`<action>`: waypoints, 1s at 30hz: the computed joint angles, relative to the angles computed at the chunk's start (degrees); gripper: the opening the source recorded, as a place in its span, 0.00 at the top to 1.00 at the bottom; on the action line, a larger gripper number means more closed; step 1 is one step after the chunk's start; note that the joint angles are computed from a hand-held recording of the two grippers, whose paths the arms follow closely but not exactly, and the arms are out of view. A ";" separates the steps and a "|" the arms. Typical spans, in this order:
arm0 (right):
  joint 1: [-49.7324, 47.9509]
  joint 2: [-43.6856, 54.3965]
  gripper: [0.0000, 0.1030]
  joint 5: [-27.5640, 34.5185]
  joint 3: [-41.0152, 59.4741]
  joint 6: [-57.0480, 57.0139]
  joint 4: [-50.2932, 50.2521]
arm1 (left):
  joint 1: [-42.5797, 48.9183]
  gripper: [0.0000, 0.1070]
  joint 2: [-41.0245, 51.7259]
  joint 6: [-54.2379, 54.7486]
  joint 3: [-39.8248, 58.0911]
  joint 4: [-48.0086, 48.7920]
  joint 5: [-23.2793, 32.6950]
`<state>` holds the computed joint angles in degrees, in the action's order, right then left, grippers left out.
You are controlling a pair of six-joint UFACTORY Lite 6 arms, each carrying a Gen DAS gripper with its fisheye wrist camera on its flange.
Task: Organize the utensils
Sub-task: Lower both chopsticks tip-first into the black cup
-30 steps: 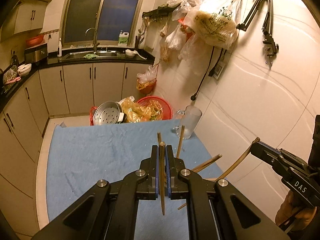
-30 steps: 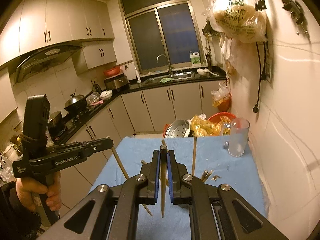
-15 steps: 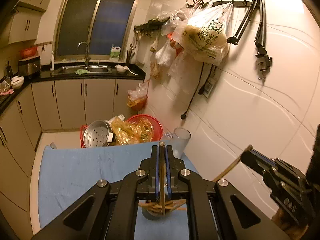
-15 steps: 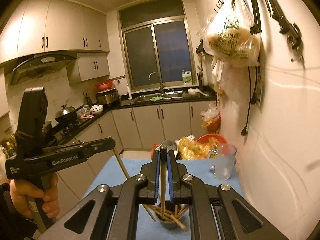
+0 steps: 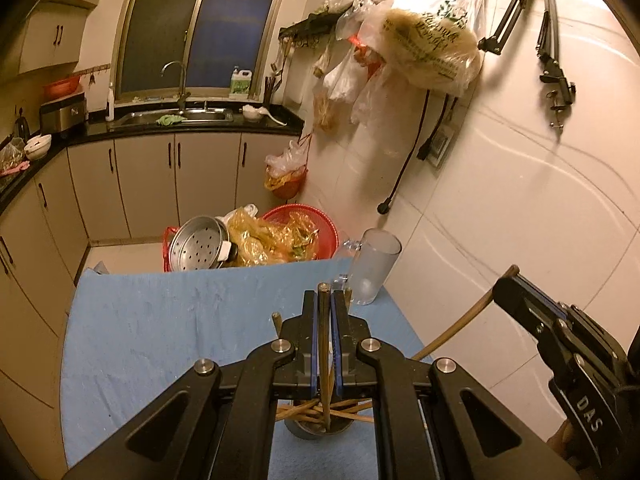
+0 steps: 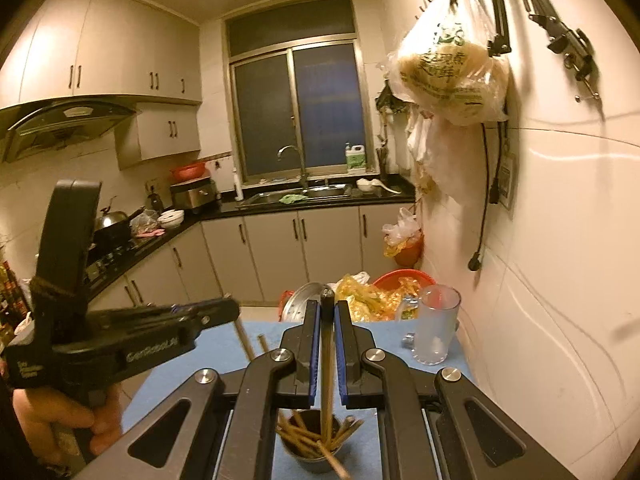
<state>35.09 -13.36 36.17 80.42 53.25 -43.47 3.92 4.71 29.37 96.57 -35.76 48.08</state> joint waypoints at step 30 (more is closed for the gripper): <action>-7.08 2.96 0.92 -7.56 -10.36 -13.25 14.45 | -0.99 0.94 -0.69 -0.95 -9.76 3.75 -3.98</action>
